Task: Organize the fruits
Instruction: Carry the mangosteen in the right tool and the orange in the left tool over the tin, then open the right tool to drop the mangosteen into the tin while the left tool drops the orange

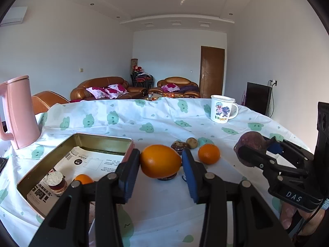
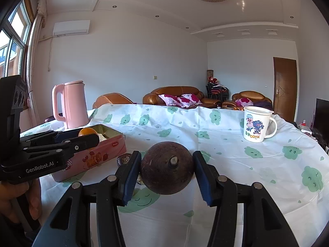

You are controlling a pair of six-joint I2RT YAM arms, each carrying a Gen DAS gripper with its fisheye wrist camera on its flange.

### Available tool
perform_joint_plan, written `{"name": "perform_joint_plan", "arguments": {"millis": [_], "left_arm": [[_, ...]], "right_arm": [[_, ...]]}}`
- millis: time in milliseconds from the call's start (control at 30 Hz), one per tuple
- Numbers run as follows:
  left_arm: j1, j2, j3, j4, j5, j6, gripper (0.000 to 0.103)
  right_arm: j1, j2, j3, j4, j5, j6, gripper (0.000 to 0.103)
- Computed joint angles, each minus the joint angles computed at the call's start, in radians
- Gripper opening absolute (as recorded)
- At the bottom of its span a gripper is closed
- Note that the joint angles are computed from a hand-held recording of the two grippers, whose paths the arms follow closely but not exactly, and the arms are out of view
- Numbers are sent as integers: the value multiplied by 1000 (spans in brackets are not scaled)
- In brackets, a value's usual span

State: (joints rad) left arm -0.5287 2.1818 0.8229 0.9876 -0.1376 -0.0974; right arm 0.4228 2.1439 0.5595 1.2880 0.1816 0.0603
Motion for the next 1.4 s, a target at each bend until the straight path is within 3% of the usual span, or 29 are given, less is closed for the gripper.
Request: {"name": "perform_joint_plan", "arguments": {"millis": [233,433,533,800,1233,1400], "left_arm": [[-8,2,-12,36,-13,10,44],[-8,-9,-28,47,-9,13,44],[-1,-30,-40,38,-7,17,44],[143,-101,-60,-48,22,-2,44],[340,-56,78,-246,102,-30,44],[361,-57,45,-232,102,-32,44]], "right_arm": [[7,21,-26,89,-10,-20,53],[9,7,-15,45,-7,-19,53],[17,-14,11,-30,10,-24,53],[73,-91,142,-256,-74,-29,53],[173,85,609,-698,-138,-49,54],[206,142,711,-797,-155,-59,54]]}}
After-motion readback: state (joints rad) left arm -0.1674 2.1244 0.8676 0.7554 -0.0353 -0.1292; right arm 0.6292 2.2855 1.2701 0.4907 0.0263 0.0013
